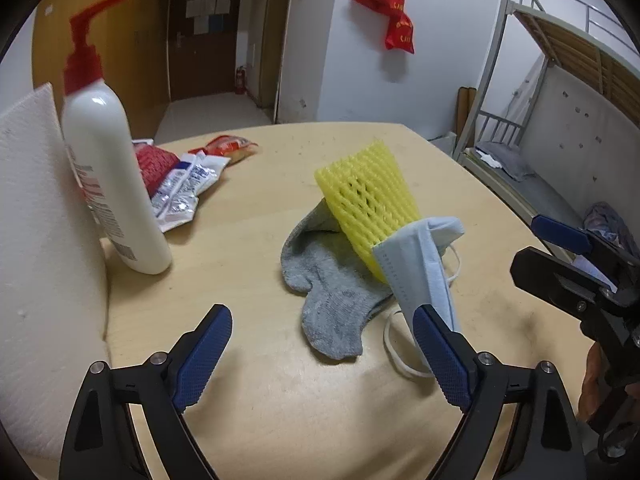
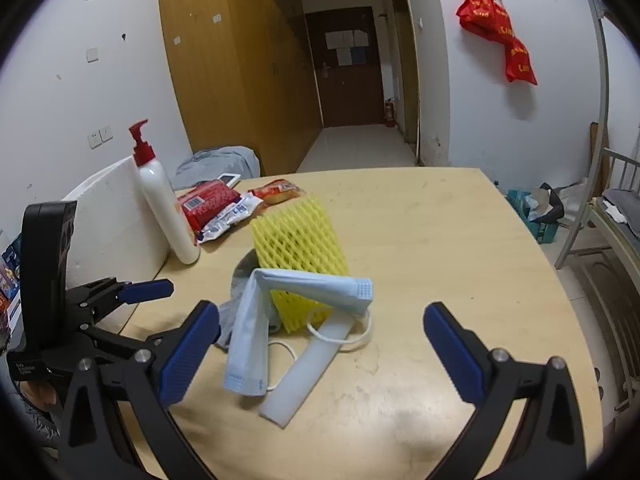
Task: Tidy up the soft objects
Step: 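Reach the left gripper to the grey sock while the right gripper reaches the blue mask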
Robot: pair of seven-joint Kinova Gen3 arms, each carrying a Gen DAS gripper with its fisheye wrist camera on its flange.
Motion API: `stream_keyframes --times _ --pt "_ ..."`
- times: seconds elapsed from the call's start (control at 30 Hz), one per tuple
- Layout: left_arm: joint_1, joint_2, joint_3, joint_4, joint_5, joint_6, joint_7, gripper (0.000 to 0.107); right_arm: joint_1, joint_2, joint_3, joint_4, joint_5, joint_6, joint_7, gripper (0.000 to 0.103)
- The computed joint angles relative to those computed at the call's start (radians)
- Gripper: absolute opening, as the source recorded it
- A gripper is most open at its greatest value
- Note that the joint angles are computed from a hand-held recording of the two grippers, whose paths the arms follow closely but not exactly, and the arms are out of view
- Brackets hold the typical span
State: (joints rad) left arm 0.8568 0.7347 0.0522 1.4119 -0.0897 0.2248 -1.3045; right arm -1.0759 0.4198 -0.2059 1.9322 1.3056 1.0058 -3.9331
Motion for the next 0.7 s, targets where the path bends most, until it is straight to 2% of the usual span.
stream_keyframes --times 0.13,0.2,0.27,0.33,0.43,0.63,0.7 --pt "-0.058 0.032 0.075 -0.042 0.013 0.047 -0.046 0.082 0.031 -0.012 0.004 0.025 0.014 -0.055 -0.013 0.103" --pt "-0.066 0.042 0.084 -0.056 0.025 0.057 -0.055 0.08 0.049 -0.022 0.005 0.049 0.042 -0.094 -0.048 0.103" --pt "-0.064 0.052 0.082 -0.071 0.029 0.069 -0.063 0.074 0.067 -0.027 0.002 0.061 0.062 -0.121 -0.065 0.103" --pt "-0.073 0.057 0.093 -0.076 0.036 0.073 -0.074 0.07 0.081 -0.023 -0.002 0.055 0.063 -0.138 -0.049 0.103" --pt "-0.082 0.07 0.107 -0.093 0.045 0.095 -0.098 0.06 0.101 -0.02 -0.004 0.044 0.065 -0.179 -0.008 0.103" --pt "-0.086 0.069 0.119 -0.086 0.052 0.089 -0.13 0.04 0.119 -0.009 0.011 0.017 0.036 -0.24 0.07 0.103" --pt "-0.079 0.064 0.109 -0.074 0.054 0.075 -0.132 0.037 0.118 -0.003 0.019 0.006 0.023 -0.248 0.09 0.103"
